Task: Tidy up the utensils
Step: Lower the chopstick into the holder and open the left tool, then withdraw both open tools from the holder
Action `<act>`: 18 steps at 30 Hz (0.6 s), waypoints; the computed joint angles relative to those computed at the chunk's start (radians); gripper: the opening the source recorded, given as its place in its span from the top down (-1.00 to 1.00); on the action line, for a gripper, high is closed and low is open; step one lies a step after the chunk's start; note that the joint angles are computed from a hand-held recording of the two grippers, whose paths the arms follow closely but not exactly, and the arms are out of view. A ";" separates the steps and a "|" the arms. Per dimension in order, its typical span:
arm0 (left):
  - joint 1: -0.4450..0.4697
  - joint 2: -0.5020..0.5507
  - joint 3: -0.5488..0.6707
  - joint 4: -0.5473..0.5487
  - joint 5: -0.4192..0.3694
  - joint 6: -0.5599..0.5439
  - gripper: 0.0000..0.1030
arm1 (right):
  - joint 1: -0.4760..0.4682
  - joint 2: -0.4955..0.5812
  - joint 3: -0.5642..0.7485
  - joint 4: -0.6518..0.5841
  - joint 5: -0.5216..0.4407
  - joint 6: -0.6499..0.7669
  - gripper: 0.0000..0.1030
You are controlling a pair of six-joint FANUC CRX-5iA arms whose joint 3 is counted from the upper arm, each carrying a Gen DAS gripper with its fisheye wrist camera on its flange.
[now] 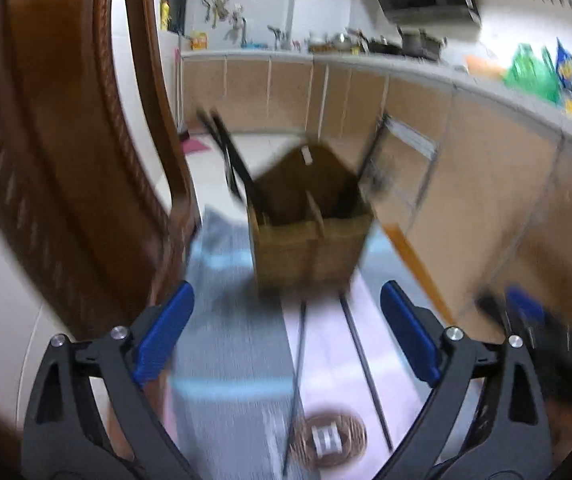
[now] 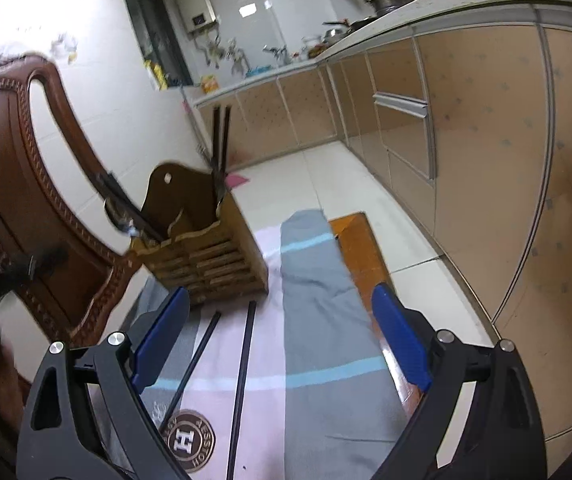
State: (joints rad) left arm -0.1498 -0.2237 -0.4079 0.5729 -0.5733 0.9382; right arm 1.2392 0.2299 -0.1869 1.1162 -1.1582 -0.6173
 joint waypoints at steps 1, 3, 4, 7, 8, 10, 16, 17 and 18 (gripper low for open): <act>-0.005 -0.027 -0.023 -0.057 -0.012 0.050 -0.81 | 0.003 0.008 0.012 -0.010 -0.001 0.020 -0.75; -0.009 -0.079 -0.071 -0.138 -0.016 0.101 -0.82 | 0.012 0.029 0.043 -0.031 -0.015 0.080 -0.75; -0.009 -0.092 -0.087 -0.160 -0.004 0.113 -0.82 | 0.017 0.038 0.056 -0.043 -0.023 0.104 -0.75; 0.006 -0.111 -0.142 -0.172 -0.003 0.147 -0.82 | 0.038 0.055 0.085 -0.084 -0.045 0.156 -0.75; 0.006 -0.096 -0.134 -0.187 -0.032 0.159 -0.82 | 0.047 0.058 0.093 -0.099 -0.057 0.167 -0.75; -0.003 -0.090 -0.122 -0.226 -0.036 0.175 -0.82 | 0.072 0.059 0.100 -0.116 -0.084 0.172 -0.75; 0.023 -0.115 -0.147 -0.171 -0.025 0.153 -0.82 | 0.138 0.064 0.102 -0.144 -0.124 0.172 -0.75; 0.023 -0.124 -0.155 -0.165 -0.024 0.146 -0.82 | 0.141 0.068 0.106 -0.140 -0.130 0.175 -0.75; 0.018 -0.122 -0.153 -0.164 -0.020 0.145 -0.82 | 0.142 0.074 0.111 -0.135 -0.136 0.187 -0.75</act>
State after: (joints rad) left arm -0.1315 -0.3453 -0.5606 0.4087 -0.5935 1.0833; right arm 1.3816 0.3035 -0.0754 0.9813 -1.2939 -0.4306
